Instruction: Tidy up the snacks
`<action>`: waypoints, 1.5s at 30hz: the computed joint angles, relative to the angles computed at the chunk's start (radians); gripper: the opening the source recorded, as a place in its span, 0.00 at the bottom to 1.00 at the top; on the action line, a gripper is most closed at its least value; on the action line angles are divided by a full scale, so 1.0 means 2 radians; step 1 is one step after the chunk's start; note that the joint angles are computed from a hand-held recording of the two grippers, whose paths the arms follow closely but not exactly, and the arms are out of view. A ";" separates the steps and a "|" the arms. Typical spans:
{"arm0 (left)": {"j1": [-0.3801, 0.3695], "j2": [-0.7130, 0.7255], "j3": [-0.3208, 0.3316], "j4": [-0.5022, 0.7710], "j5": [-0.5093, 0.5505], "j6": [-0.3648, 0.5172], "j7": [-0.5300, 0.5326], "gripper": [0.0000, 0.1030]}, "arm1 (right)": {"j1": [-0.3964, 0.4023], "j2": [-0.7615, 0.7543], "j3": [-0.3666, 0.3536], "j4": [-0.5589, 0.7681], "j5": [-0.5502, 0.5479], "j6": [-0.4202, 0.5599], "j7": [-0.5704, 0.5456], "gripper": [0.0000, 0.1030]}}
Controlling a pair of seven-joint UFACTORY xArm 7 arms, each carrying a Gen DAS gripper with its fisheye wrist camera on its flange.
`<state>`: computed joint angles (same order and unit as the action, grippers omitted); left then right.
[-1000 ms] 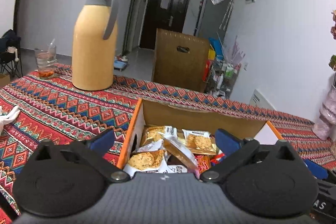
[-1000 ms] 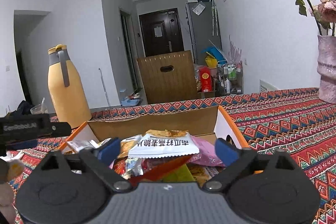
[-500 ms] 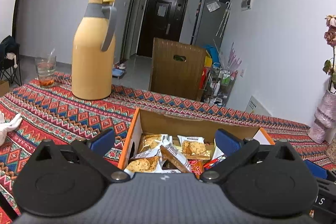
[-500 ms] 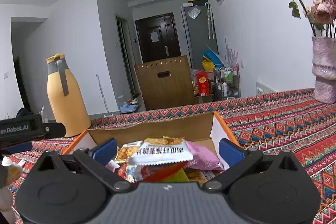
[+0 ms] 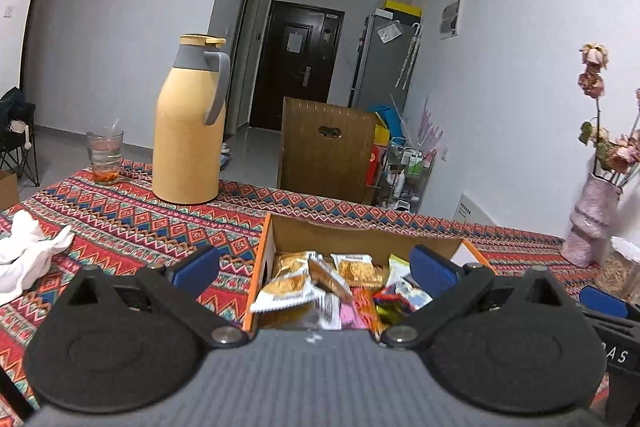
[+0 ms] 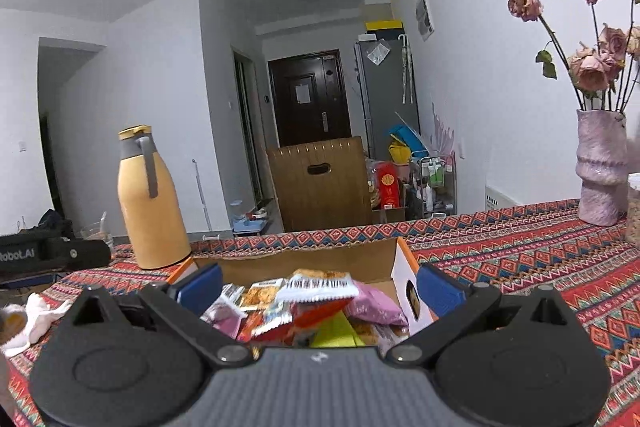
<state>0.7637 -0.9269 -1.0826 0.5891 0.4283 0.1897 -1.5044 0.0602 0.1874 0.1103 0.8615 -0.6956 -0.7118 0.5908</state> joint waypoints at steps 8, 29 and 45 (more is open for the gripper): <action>-0.127 -0.028 0.033 -0.053 -0.001 0.043 -0.003 1.00 | -0.018 -0.058 -0.026 -0.096 -0.047 -0.039 0.017 1.00; -0.320 0.032 0.070 -0.112 0.055 0.124 -0.100 1.00 | -0.039 -0.124 -0.072 -0.223 -0.118 -0.040 0.011 1.00; -0.357 0.076 0.103 -0.105 0.133 0.143 -0.156 1.00 | -0.037 -0.126 -0.075 -0.233 -0.121 -0.028 0.005 1.00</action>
<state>0.0503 -0.7741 -0.8762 0.3785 0.6944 0.4753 -1.8161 -0.0146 -0.0656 -0.0396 0.3953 -0.9370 -0.7677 0.6002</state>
